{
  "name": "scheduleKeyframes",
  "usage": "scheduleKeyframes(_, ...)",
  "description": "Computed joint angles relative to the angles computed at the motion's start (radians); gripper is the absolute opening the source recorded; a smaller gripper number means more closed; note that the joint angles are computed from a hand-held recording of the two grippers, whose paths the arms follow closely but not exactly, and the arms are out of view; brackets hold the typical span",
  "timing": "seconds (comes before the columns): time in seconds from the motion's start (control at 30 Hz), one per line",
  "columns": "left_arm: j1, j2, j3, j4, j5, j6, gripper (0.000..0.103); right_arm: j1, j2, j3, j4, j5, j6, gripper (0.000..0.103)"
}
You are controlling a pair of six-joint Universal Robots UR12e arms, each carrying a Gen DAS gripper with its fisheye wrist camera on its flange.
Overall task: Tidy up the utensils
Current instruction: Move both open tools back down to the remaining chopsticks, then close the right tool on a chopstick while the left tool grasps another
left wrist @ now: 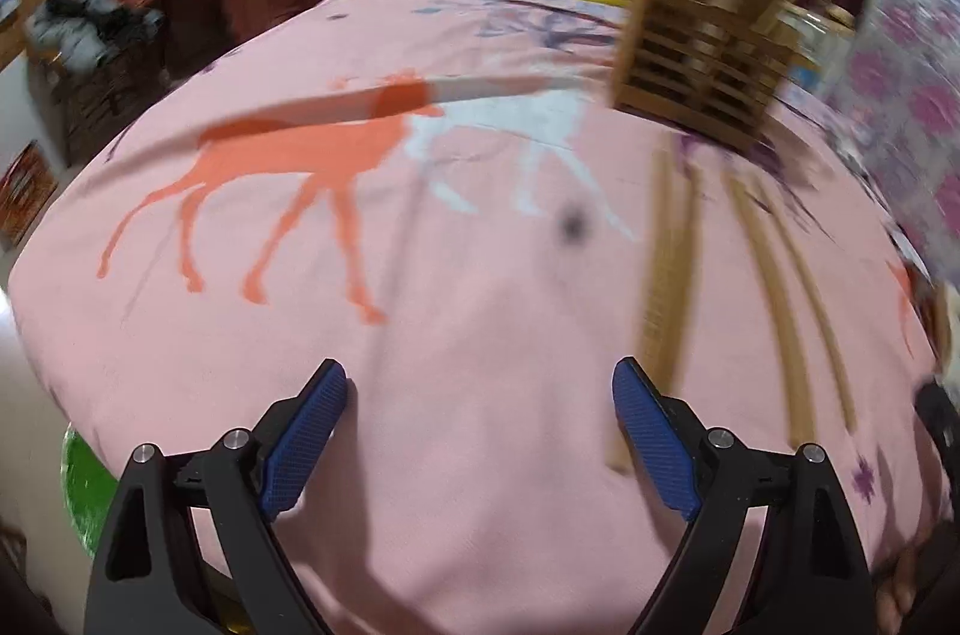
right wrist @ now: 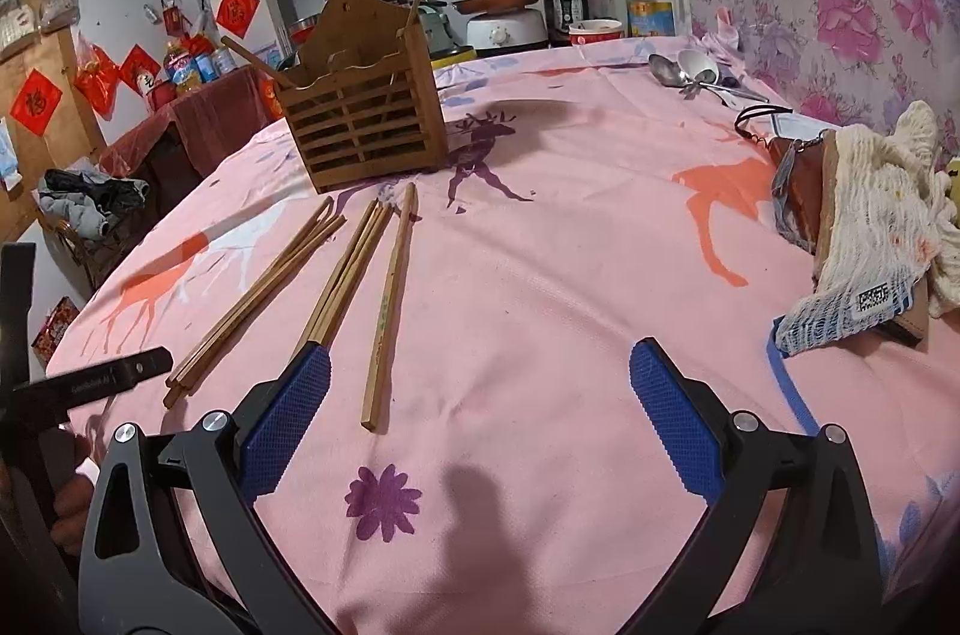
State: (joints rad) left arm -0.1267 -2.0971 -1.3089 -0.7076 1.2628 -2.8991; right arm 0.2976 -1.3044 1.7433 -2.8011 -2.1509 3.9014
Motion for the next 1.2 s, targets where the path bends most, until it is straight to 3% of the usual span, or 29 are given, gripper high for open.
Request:
scheduleKeyframes(0.13, -0.021, 0.023, -0.040, 0.011, -0.010, 0.088, 0.089, -0.003, -0.001, 0.003, -0.001, 0.008, 0.008, 0.096)
scheduleKeyframes(0.2, -0.036, 0.027, -0.063, 0.057, 0.029, 0.119, 0.089, -0.004, -0.002, 0.005, -0.006, 0.009, 0.008, 0.096)
scheduleKeyframes(0.5, 0.011, 0.031, -0.057, 0.067, -0.040, 0.042, 0.089, -0.006, -0.002, 0.006, -0.004, 0.023, 0.003, 0.096)
scheduleKeyframes(0.8, 0.008, 0.043, -0.095, 0.094, -0.019, 0.120, 0.088, -0.001, 0.004, 0.000, 0.001, 0.021, -0.011, 0.096)
scheduleKeyframes(0.9, -0.004, 0.029, -0.093, 0.143, 0.033, 0.112, 0.083, 0.001, 0.006, -0.002, 0.002, 0.019, -0.022, 0.096)
scheduleKeyframes(1.07, -0.003, 0.012, -0.059, 0.132, 0.049, 0.075, 0.050, 0.001, 0.005, 0.000, 0.002, 0.014, -0.019, 0.096)
scheduleKeyframes(1.2, -0.008, 0.026, -0.084, 0.148, 0.022, 0.115, 0.047, 0.000, 0.005, 0.000, 0.005, 0.025, -0.028, 0.095)
